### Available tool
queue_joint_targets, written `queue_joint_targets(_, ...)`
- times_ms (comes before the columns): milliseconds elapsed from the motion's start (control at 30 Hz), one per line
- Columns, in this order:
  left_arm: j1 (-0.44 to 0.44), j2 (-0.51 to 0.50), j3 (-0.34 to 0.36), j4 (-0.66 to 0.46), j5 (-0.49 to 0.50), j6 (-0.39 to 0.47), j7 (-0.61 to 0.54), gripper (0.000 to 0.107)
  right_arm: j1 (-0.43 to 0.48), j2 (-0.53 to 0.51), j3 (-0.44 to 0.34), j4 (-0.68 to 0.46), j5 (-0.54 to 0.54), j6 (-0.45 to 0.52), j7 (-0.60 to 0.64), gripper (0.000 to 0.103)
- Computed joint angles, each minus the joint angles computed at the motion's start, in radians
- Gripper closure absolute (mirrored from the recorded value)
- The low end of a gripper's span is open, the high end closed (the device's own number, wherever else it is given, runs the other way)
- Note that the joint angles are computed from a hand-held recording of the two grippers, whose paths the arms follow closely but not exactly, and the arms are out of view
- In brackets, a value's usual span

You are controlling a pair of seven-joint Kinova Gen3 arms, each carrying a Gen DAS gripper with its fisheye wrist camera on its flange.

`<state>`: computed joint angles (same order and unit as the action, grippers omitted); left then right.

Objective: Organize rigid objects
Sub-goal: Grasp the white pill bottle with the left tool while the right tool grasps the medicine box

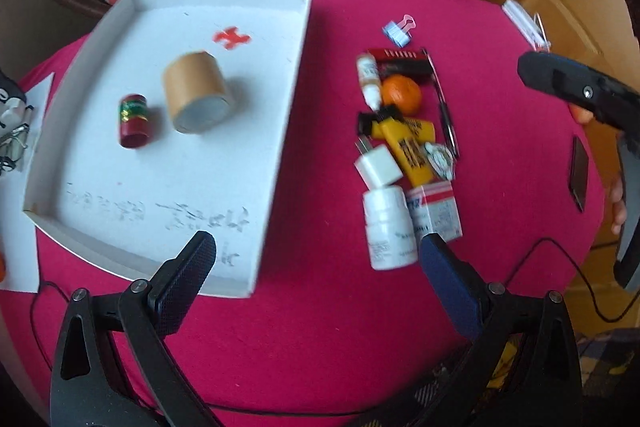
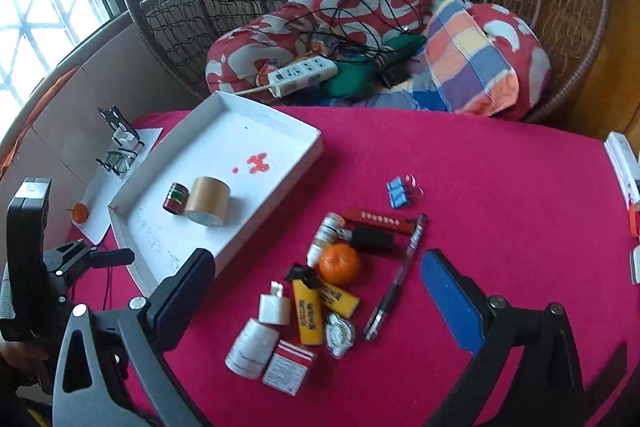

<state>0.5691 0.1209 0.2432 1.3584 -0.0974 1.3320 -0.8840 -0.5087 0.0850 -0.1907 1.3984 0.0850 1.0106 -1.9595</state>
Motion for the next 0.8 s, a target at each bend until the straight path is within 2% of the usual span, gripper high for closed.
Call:
queue_joint_targets(67,0.021,0.037,0.013,-0.012,0.009,0.0,0.01,0.007,0.018,-0.023,0.005,0.036,-0.026,0.018,0.036,0.0)
queue_joint_targets(133,0.046,0.077,0.014,-0.04,0.001,0.011,0.021,0.025,0.036,-0.043,0.009,0.068,-0.053,0.025,0.066,0.0)
queue_joint_targets(200,0.079,0.125,0.006,-0.086,-0.026,0.049,0.043,0.035,0.058,-0.058,0.016,0.093,-0.086,0.033,0.097,0.0)
queue_joint_targets(367,0.125,0.206,-0.029,-0.167,-0.043,0.118,0.076,0.042,0.116,-0.089,0.038,0.133,-0.166,0.037,0.191,0.0)
queue_joint_targets(467,0.139,0.253,-0.037,-0.204,-0.027,0.14,0.072,0.061,0.144,-0.093,0.05,0.137,-0.225,0.046,0.27,0.0)
queue_joint_targets(500,0.139,0.263,-0.033,-0.206,-0.021,0.136,0.073,0.071,0.149,-0.087,0.051,0.131,-0.246,0.059,0.291,0.0)
queue_joint_targets(667,0.154,0.192,-0.057,-0.105,-0.007,0.063,0.121,0.071,0.182,-0.031,0.043,0.099,-0.404,0.151,0.395,0.001)
queue_joint_targets(700,0.153,0.174,-0.052,-0.087,-0.014,0.058,0.135,0.071,0.173,-0.021,0.046,0.094,-0.418,0.165,0.406,0.005)
queue_joint_targets(767,0.148,0.133,-0.047,-0.051,-0.023,0.045,0.156,0.071,0.16,0.012,0.032,0.077,-0.433,0.194,0.406,0.029)
queue_joint_targets(800,0.145,0.115,-0.043,-0.039,-0.03,0.043,0.167,0.071,0.153,0.026,0.027,0.07,-0.434,0.202,0.398,0.033)
